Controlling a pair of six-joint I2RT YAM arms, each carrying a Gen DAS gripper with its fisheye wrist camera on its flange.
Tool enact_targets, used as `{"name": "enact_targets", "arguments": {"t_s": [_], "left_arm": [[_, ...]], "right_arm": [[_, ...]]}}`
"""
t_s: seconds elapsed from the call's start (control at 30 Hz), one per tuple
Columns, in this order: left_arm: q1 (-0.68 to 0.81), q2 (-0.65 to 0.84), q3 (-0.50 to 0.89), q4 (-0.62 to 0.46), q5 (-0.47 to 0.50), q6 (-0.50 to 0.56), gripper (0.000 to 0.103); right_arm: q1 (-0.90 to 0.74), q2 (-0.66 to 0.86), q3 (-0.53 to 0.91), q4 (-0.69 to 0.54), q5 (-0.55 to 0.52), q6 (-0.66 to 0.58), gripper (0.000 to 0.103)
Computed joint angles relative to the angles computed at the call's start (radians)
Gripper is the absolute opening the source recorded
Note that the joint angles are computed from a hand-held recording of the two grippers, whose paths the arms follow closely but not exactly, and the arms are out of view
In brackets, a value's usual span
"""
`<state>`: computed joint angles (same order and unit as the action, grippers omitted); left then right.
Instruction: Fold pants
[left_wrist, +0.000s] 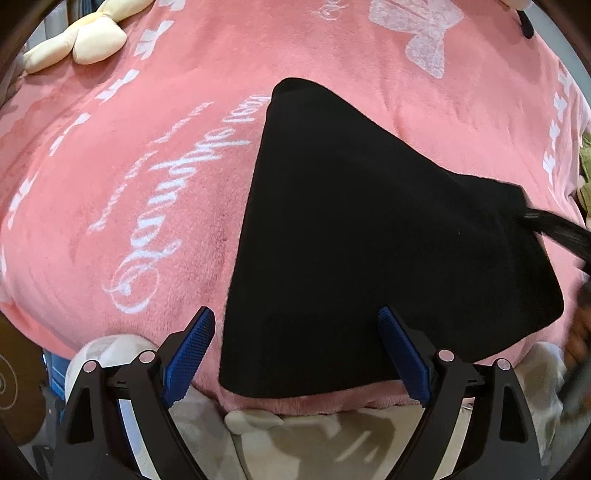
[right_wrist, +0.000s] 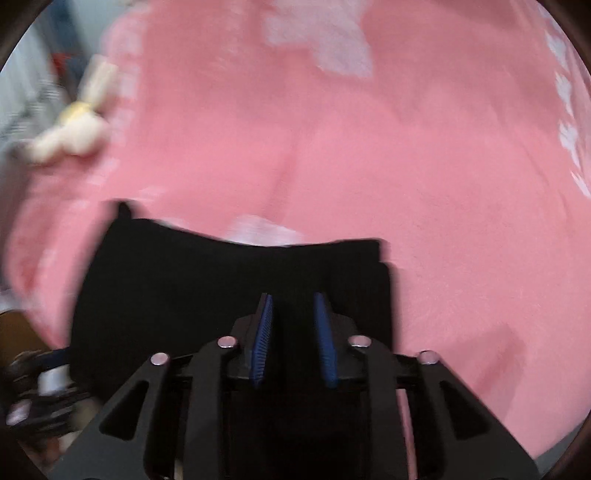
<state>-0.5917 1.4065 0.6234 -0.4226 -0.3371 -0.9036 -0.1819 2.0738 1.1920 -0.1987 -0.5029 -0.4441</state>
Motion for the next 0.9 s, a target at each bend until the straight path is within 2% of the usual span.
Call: {"name": "enact_targets", "arguments": {"t_s": [0.07, 0.1, 0.23, 0.33, 0.4, 0.5, 0.57, 0.63, 0.7, 0.77, 0.9], "left_arm": [[0.002, -0.003, 0.002, -0.010, -0.008, 0.015, 0.093], [0.002, -0.010, -0.002, -0.017, -0.016, 0.021, 0.093], [0.029, -0.090, -0.038, -0.031, -0.010, 0.027, 0.093], [0.027, -0.173, -0.058, -0.094, -0.033, 0.017, 0.093], [0.019, -0.221, -0.065, -0.150, -0.053, 0.011, 0.093], [0.010, -0.299, -0.081, -0.238, -0.098, -0.010, 0.092], [0.027, -0.353, -0.107, -0.265, -0.105, -0.015, 0.092], [0.047, -0.390, -0.129, -0.266, -0.083, -0.012, 0.092], [0.059, -0.398, -0.141, -0.246, -0.063, -0.014, 0.092], [0.064, -0.397, -0.145, -0.219, -0.031, -0.011, 0.092], [0.024, -0.371, -0.134, -0.179, -0.005, -0.033, 0.092]], "right_arm": [[-0.012, 0.014, 0.044, -0.041, -0.034, 0.039, 0.019], [-0.009, -0.037, 0.012, -0.036, -0.049, 0.066, 0.021], [0.067, -0.184, -0.105, -0.106, -0.167, -0.030, 0.021], [0.198, -0.219, -0.166, -0.102, -0.184, -0.035, 0.021], [0.302, -0.183, -0.177, -0.021, -0.138, 0.043, 0.021], [0.432, -0.059, -0.118, 0.045, -0.073, 0.178, 0.020], [0.498, -0.070, -0.172, 0.155, -0.012, 0.204, 0.020], [0.550, -0.071, -0.173, 0.178, 0.047, 0.216, 0.020], [0.530, -0.075, -0.148, 0.137, 0.021, 0.208, 0.020], [0.456, -0.109, -0.155, 0.112, -0.058, 0.223, 0.021], [0.248, -0.279, -0.331, 0.176, -0.100, 0.190, 0.023]]}}
